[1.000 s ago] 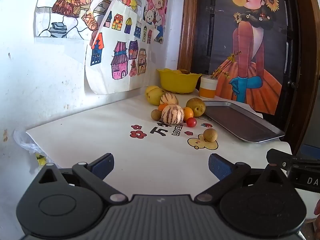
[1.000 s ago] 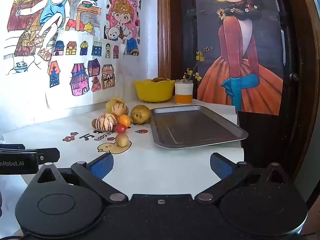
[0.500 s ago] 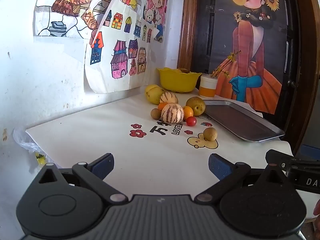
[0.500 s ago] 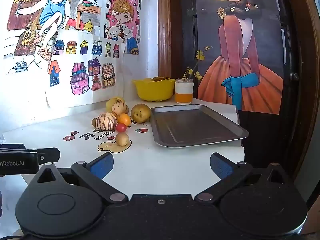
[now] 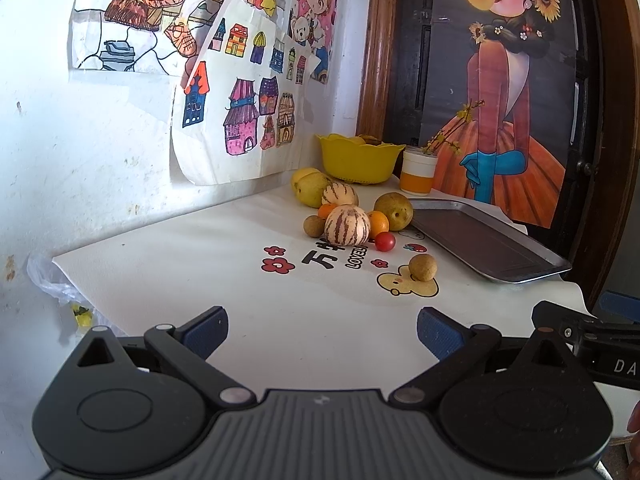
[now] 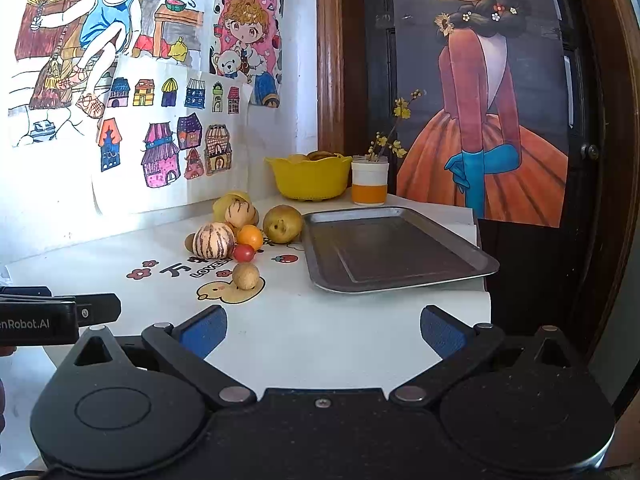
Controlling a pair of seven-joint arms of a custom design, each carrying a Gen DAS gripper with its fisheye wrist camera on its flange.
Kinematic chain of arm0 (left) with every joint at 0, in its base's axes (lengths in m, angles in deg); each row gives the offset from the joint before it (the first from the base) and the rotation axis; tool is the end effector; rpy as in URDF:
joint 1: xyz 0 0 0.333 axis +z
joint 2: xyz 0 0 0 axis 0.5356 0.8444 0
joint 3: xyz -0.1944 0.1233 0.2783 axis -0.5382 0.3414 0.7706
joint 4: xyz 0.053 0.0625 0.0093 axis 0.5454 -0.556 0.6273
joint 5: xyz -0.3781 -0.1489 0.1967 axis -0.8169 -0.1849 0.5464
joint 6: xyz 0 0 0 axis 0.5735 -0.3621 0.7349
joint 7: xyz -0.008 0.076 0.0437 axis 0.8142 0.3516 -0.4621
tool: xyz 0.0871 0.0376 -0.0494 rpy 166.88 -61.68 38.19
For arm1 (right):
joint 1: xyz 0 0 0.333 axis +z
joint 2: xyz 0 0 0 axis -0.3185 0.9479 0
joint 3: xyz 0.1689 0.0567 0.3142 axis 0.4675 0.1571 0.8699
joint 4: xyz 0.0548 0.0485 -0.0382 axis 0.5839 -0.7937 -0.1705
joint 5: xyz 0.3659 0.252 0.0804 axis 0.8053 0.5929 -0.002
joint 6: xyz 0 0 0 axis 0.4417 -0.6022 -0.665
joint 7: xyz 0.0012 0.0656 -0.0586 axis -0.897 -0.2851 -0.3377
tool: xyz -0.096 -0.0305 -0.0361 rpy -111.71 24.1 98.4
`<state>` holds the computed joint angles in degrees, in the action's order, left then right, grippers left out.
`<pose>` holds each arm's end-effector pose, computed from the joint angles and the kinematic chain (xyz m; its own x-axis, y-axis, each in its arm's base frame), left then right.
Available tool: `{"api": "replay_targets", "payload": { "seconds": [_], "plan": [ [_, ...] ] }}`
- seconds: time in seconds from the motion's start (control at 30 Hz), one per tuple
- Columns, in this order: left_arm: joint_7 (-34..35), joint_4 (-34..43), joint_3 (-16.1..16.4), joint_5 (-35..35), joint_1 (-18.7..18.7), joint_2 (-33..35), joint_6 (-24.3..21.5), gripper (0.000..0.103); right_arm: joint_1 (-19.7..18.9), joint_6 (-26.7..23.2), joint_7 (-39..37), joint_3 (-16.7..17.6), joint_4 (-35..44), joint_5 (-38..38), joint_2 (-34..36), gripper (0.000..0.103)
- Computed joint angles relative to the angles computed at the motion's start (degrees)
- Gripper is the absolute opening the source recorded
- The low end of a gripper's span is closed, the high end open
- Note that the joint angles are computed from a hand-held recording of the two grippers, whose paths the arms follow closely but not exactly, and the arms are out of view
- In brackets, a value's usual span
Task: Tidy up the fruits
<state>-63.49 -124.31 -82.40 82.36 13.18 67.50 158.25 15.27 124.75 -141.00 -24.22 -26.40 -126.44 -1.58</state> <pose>0.7085 -0.3474 0.4445 -0.1344 -0.9868 0.0903 -0.4135 -0.0269 -0.9101 0.6730 0.4281 0.4266 -0.0160 -0.9998 -0.0151 -0.3424 0.0197 -0.9394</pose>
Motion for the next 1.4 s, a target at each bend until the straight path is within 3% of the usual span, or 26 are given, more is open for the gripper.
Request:
{"api": "replay_targets", "payload": {
  "seconds": [1.17, 1.27, 1.4],
  "plan": [
    [0.6, 0.2, 0.4, -0.9, -0.2, 0.3, 0.4, 0.103, -0.1, 0.6, -0.9, -0.1, 0.2, 0.7, 0.2, 0.103],
    [1.3, 0.1, 0.5, -1.7, -0.2, 0.3, 0.3, 0.103, -0.1, 0.7, -2.5, -0.2, 0.7, 1.4, 0.6, 0.103],
    [3.6, 0.3, 0.9, -4.3, -0.1, 0.7, -0.2, 0.103, -1.2, 5.0, -8.8, 0.0, 3.3, 5.1, 2.2, 0.103]
  ]
}}
